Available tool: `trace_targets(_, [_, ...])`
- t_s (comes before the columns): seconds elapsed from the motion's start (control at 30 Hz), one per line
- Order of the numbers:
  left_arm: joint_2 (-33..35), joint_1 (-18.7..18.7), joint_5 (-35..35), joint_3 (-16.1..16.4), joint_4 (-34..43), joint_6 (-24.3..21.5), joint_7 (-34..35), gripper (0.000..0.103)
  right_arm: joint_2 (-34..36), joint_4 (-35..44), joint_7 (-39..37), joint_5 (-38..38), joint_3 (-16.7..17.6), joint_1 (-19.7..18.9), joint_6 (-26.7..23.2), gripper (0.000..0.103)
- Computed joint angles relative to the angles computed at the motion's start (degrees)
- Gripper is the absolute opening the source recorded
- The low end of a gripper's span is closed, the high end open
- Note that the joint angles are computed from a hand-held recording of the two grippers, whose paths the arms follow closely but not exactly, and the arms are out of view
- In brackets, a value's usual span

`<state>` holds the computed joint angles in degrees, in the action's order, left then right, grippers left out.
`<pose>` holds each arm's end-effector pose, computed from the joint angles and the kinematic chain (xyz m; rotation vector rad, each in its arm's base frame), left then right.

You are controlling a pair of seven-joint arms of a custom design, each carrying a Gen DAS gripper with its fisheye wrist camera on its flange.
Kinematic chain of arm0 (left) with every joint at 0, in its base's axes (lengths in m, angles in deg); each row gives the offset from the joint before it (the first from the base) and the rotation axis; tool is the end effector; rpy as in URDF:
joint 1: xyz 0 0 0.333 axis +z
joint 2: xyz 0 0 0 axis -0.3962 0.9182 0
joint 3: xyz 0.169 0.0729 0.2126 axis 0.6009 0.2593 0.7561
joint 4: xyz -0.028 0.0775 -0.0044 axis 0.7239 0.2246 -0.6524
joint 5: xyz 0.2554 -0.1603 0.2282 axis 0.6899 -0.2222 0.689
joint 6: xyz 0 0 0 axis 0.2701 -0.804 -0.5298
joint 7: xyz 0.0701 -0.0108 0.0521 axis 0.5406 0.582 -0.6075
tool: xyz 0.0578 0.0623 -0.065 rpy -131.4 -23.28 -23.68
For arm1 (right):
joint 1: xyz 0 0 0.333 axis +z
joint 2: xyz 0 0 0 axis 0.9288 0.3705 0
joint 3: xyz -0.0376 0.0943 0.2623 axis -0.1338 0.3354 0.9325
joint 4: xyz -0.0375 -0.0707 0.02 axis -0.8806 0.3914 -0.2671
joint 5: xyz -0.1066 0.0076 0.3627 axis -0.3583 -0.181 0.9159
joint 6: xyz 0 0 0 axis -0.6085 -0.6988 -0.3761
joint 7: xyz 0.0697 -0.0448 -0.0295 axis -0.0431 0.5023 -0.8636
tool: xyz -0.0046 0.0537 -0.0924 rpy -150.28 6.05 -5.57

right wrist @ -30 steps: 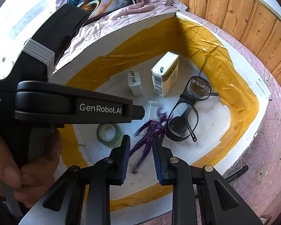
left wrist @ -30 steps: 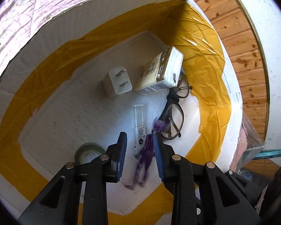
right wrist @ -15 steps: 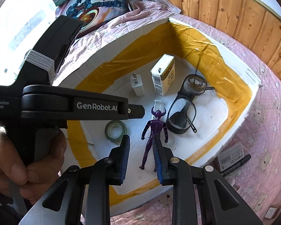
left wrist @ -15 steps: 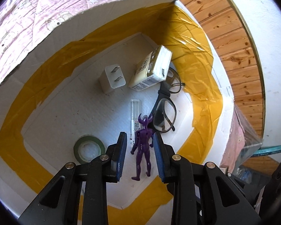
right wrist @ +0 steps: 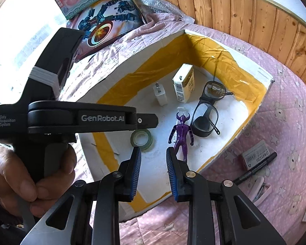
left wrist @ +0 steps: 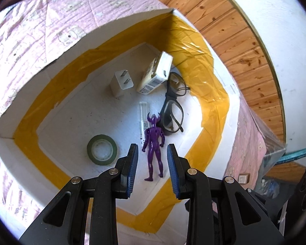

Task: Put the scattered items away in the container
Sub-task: 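Withdraw both open tools from the box toward the remaining items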

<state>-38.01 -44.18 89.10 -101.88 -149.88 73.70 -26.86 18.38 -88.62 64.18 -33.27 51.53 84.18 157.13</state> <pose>0.4524 -0.3570 0.4208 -2.7933 1.1394 -0.8628 0.5001 0.1996 0.4265 -2.4964 0.7746 0.1406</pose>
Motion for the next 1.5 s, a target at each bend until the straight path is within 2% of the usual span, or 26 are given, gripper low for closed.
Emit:
trace_targets(0.33, [-3.1, -2.1, 9.6, -1.3, -0.1, -3.8, -6.1, 0.03, -6.4, -6.9, -2.2, 1.3, -0.4, 0.2, 4.1, 0.027])
trace_targets(0.67, [-4.8, -4.3, 15.0, -3.1, 0.9, -7.5, -9.8, 0.03, -13.6, -13.9, -4.7, 3.2, -1.1, 0.5, 7.5, 0.028])
trace_targets(1.0, [-4.7, -7.7, 23.5, -5.5, 4.6, -14.1, -12.8, 0.03, -21.0, -20.3, -7.7, 7.0, -3.4, 0.4, 7.4, 0.03])
trace_targets(1.27, [-1.4, -11.3, 30.1, -6.6, 9.6, -18.4, -12.0, 0.03, -27.1, -25.9, -10.3, 15.7, -7.8, -1.7, 6.3, 0.03])
trace_targets(1.5, [7.2, -14.7, 31.6, -5.2, 18.4, -17.6, -7.0, 0.034, -26.5, -27.8, -9.8, 19.4, -11.2, -7.0, 6.5, 0.03])
